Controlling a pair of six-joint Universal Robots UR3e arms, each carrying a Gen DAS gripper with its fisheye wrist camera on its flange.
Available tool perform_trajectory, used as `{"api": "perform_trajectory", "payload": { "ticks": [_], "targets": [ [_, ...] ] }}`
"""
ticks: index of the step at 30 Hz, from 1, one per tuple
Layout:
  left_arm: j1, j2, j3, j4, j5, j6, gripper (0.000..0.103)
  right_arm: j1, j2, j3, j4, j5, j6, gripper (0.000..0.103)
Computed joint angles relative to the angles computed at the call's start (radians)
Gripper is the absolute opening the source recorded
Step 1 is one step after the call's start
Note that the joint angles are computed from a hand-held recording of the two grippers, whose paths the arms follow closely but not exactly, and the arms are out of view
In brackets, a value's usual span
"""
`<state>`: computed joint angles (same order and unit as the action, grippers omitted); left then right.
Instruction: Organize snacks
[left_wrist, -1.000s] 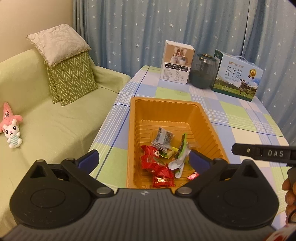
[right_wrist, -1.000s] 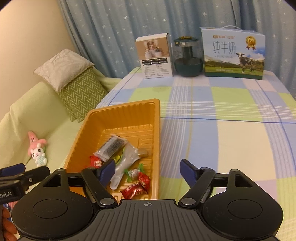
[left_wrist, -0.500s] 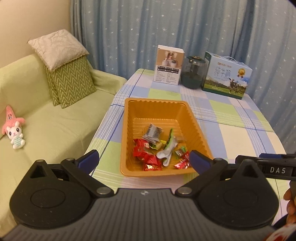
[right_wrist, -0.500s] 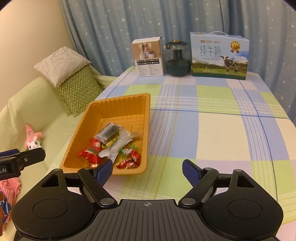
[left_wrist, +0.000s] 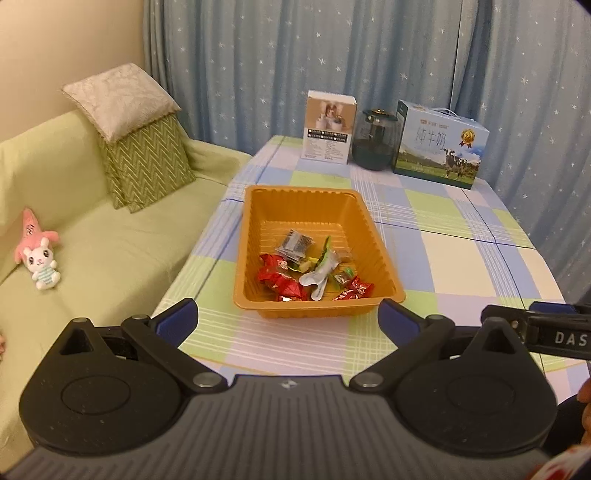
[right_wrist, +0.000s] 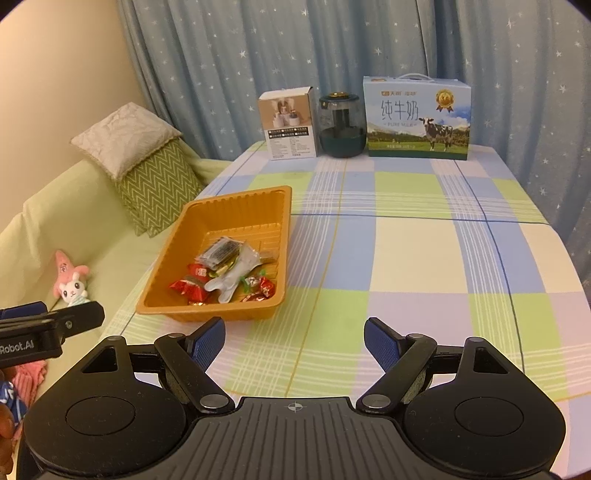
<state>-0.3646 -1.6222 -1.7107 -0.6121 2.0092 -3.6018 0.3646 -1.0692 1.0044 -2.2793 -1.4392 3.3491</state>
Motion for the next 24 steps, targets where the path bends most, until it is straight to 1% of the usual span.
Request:
{"api": "perform_trajectory", "payload": {
  "ticks": [4,7,12,15,24],
  "targets": [
    [-0.039,0.021,0.009,-0.042,0.026,-0.026,0.103,0.001,-0.075,0.085,-0.026,-0.013,0.007,0.082],
    [-0.067,0.032,0.024,-0.084,0.045,-0.05,0.103,0.006,-0.136,0.153,-0.049,-0.046,0.023,0.082],
    [-0.108,0.054,0.045,-0.126,0.071,-0.058,0.103,-0.001,-0.226,0.246,-0.075,-0.056,0.042,0.082],
    [-0.143,0.059,0.063,-0.146,0.1,-0.067,0.103,0.003,-0.267,0.276,-0.075,-0.066,0.037,0.082],
    [-0.214,0.069,0.088,-0.174,0.129,-0.082,0.103,0.01,-0.363,0.353,-0.065,-0.051,0.031,0.082]
  ]
}}
